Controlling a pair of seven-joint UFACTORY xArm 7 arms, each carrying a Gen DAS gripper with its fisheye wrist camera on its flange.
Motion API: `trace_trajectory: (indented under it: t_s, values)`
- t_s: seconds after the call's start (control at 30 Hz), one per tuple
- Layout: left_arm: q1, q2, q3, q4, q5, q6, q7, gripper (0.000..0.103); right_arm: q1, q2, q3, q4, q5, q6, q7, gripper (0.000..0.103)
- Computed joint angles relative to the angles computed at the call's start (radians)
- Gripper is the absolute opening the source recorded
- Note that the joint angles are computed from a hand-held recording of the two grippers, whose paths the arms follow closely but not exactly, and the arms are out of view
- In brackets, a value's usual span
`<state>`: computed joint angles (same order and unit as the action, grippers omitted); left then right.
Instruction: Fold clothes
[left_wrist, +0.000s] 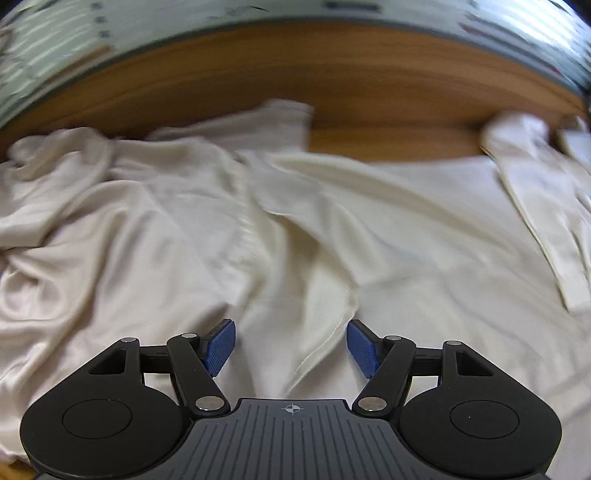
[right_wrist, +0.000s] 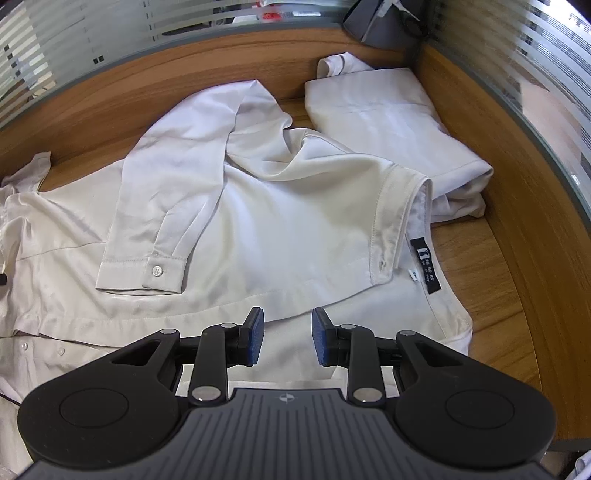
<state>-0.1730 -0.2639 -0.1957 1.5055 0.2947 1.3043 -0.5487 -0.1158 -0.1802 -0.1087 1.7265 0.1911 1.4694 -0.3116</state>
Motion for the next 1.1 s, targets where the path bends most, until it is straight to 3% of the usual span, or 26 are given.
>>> trace_trajectory:
  t_s: [0.1,0.23,0.4,0.57,0.7,0.83,1.0,1.03,1.1]
  values:
    - [0.041,-0.032,-0.006,-0.013,0.075,-0.004,-0.122,0.069,-0.002,-0.012,0.000,-0.012,-0.005,0.000,0.007,0.032]
    - [0.088,-0.112,0.028,-0.064,0.043,-0.040,-0.248,0.068,0.000,-0.025,0.000,-0.031,-0.008,0.002,0.013,0.032]
    - [0.094,-0.196,0.083,-0.132,-0.117,-0.065,-0.231,0.066,0.006,-0.028,0.002,-0.047,-0.012,0.001,0.012,0.032]
    - [0.072,-0.257,0.089,-0.195,-0.258,-0.075,-0.200,0.056,0.011,-0.025,0.004,-0.048,-0.010,0.001,0.007,0.032]
    - [0.056,-0.257,0.062,-0.209,-0.297,-0.049,-0.183,0.053,0.012,-0.025,0.004,-0.048,-0.011,0.005,0.002,0.032]
    - [0.043,-0.243,0.009,-0.205,-0.256,-0.017,-0.163,0.051,0.009,-0.032,0.002,-0.053,-0.015,0.007,0.003,0.032]
    - [0.032,-0.231,-0.027,-0.206,-0.201,0.005,-0.163,0.025,0.005,-0.041,-0.001,-0.064,-0.027,0.007,0.001,0.032]
    - [0.032,-0.229,-0.029,-0.204,-0.192,0.010,-0.164,0.013,0.004,-0.042,-0.001,-0.066,-0.030,0.007,0.002,0.032]
    - [0.038,-0.234,-0.031,-0.201,-0.177,0.012,-0.186,0.008,0.002,-0.042,-0.002,-0.068,-0.034,0.007,0.004,0.032]
